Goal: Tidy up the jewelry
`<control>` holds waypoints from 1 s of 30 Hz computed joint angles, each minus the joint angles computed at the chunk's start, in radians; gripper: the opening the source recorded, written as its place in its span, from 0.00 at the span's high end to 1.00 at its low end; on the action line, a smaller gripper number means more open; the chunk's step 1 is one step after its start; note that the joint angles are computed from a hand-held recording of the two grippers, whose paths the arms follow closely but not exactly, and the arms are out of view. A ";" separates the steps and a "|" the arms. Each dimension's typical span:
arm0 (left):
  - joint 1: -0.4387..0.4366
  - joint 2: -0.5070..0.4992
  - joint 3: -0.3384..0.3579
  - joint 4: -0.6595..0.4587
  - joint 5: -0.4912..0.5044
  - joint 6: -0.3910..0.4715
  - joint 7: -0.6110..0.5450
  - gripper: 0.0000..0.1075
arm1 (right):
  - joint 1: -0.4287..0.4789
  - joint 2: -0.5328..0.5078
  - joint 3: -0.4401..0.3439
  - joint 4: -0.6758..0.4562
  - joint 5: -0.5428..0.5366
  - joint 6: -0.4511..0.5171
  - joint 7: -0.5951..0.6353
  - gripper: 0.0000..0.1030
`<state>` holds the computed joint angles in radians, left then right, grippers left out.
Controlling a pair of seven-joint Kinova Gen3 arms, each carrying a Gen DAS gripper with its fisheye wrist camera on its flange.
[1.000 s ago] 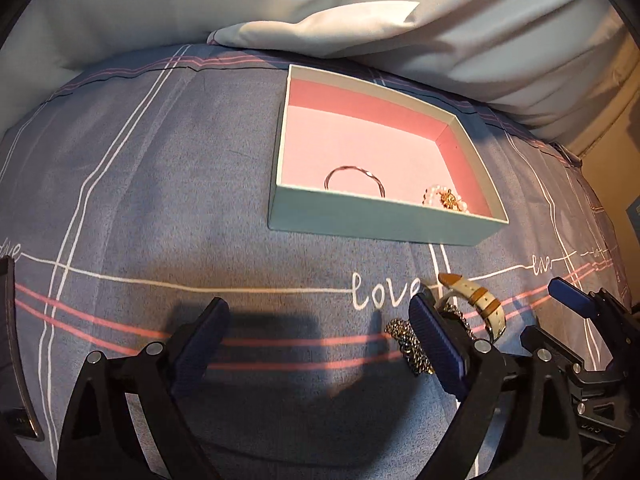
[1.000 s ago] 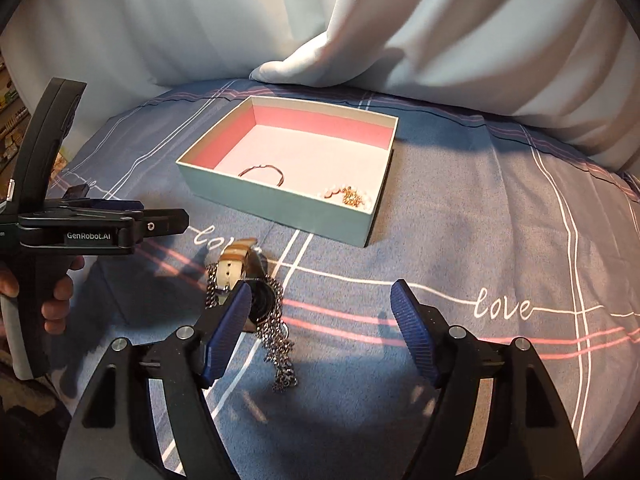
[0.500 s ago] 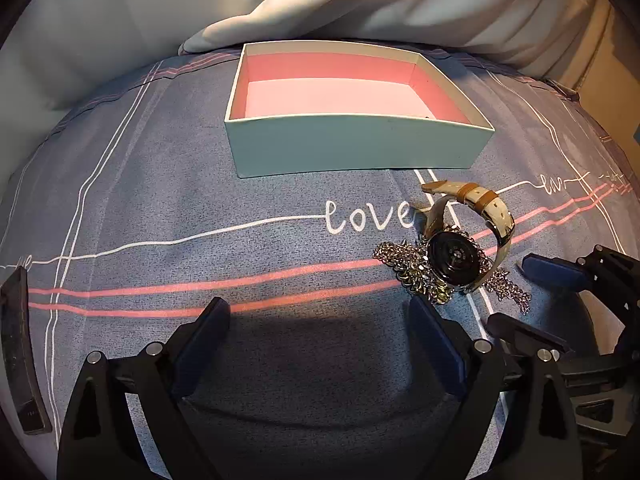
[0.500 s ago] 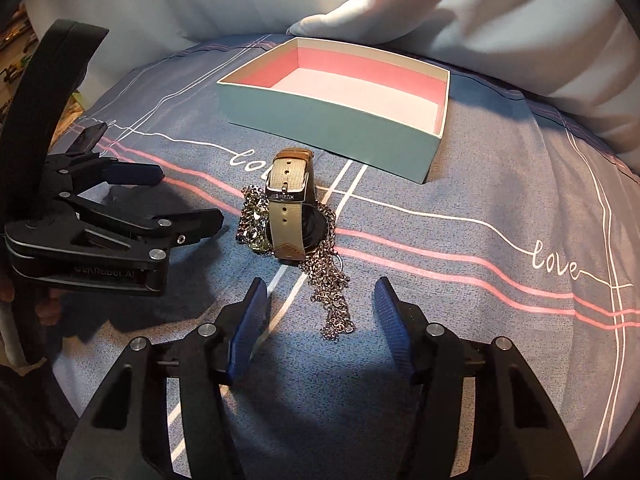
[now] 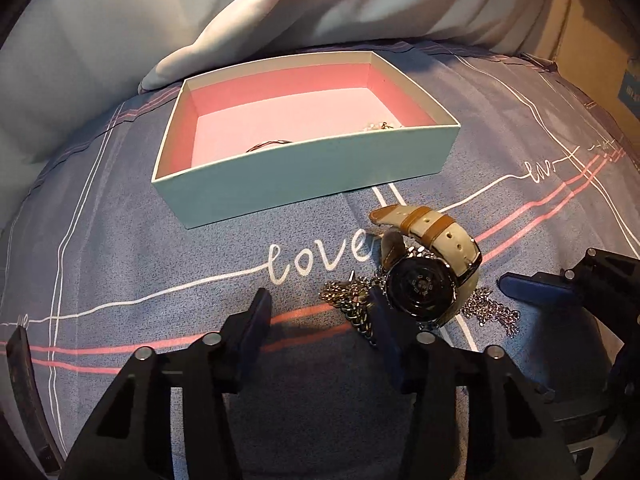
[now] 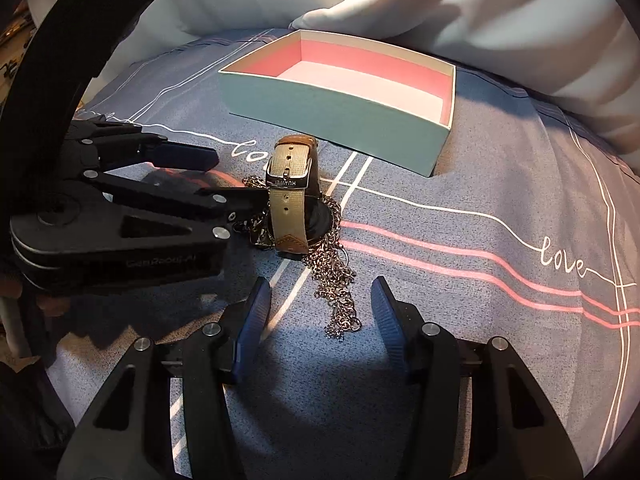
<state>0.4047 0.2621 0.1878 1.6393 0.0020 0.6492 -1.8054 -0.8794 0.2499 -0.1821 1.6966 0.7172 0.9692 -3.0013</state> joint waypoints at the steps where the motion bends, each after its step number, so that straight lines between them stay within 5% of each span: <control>1: 0.006 0.002 0.000 -0.003 -0.007 0.000 0.003 0.82 | -0.002 0.000 -0.001 0.002 0.006 -0.004 0.001 0.57; 3: -0.009 0.004 0.012 -0.010 0.020 0.008 -0.017 0.91 | -0.011 0.008 0.000 -0.007 0.017 0.015 0.001 0.76; 6: -0.045 0.004 0.025 -0.017 0.087 0.022 -0.050 0.92 | -0.005 0.000 0.001 -0.004 0.008 0.006 0.002 0.93; 30: -0.181 -0.128 0.032 -0.024 0.476 0.028 -0.315 0.94 | -0.007 -0.059 -0.039 0.020 0.130 0.064 -0.143 0.94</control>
<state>0.2238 0.1341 0.2201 1.6149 0.4784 0.6771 -2.1201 -0.8860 0.1907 -0.2206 1.7167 0.8476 1.0329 -3.1438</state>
